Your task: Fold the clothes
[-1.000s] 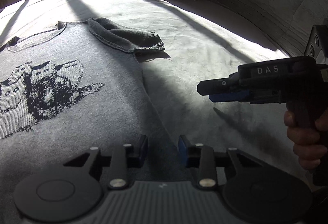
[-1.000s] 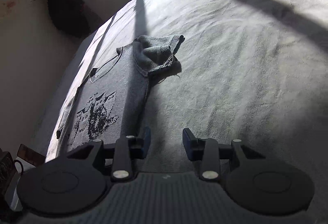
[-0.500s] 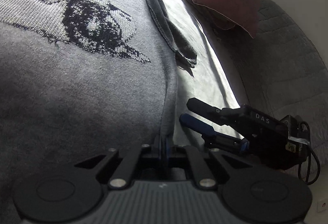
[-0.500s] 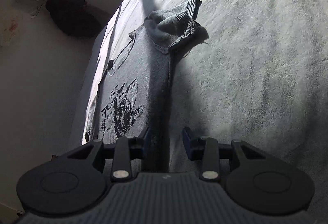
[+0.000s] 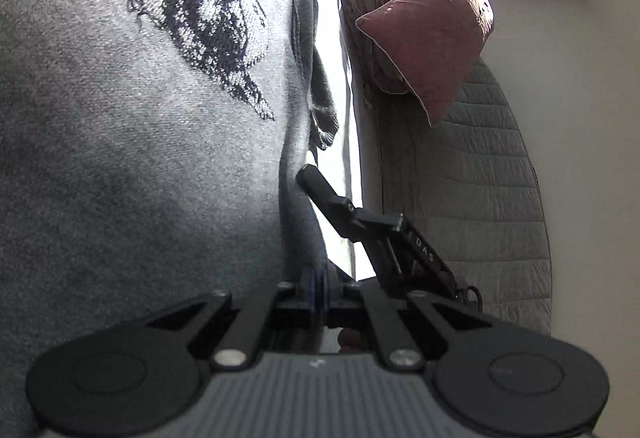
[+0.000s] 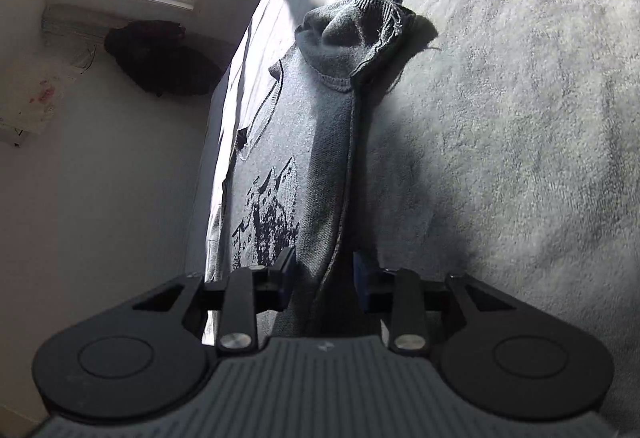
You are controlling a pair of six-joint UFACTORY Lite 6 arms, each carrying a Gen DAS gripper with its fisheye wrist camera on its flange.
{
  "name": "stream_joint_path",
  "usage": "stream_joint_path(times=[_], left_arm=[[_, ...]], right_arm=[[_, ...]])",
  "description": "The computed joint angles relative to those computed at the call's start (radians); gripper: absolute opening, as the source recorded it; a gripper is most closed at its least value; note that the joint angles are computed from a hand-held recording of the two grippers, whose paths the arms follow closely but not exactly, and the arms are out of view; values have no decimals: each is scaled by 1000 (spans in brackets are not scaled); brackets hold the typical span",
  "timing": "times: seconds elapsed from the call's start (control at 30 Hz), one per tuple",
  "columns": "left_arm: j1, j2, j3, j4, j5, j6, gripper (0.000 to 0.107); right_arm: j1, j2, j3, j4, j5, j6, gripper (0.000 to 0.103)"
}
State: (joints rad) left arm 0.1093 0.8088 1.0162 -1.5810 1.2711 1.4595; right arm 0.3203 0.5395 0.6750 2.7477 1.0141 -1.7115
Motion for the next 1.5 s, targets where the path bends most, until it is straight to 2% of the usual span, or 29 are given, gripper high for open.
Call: stream_joint_path(times=[0.03, 0.1, 0.3, 0.43, 0.57, 0.67, 0.7, 0.73, 0.93, 1.07, 1.1, 1.13, 1.17, 1.2, 1.23, 1.37, 1.5], left_arm=[[-6, -7, -3, -3, -17, 6, 3], [-20, -25, -10, -9, -58, 19, 3], [-60, -95, -46, -25, -157, 63, 5], [-73, -172, -71, 3, -222, 77, 12], [-101, -275, -102, 39, -294, 90, 30], [-125, -350, -126, 75, -348, 103, 36], [-136, -375, -135, 85, -365, 102, 37], [-150, -402, -145, 97, -383, 97, 37], [-223, -585, -257, 181, -483, 95, 44], [-299, -659, -348, 117, -614, 168, 42], [-313, -655, -350, 98, -639, 175, 41], [-314, -640, -345, 88, -646, 172, 32], [-309, -616, -337, 78, -646, 165, 21], [-289, -593, -330, 81, -623, 152, 16], [-258, -570, -323, 93, -585, 134, 5], [-98, -433, -282, 131, -370, 82, 3], [53, -267, -221, 174, -137, 12, 3]], right_arm=[[-2, 5, 4, -12, 0, 17, 20], [7, -14, -2, 5, -42, 4, 13], [19, -157, -108, 95, -137, -84, 7], [-12, -240, -179, 131, -186, -121, 7], [-23, -271, -215, 186, -207, -156, 5], [-26, -311, -248, 194, -204, -165, 5], [-34, -318, -254, 170, -194, -154, 6], [-43, -320, -254, 141, -183, -146, 13], [-50, -381, -284, -18, -203, -111, 14], [-25, -466, -349, -109, -210, -87, 18], [-8, -489, -365, -107, -219, -92, 31], [9, -510, -381, -96, -225, -100, 48], [29, -528, -396, -79, -231, -111, 52], [41, -542, -407, -75, -237, -115, 52], [48, -545, -410, -79, -238, -113, 52], [58, -517, -405, -91, -211, -103, 52], [39, -454, -398, -129, -131, -68, 52]])
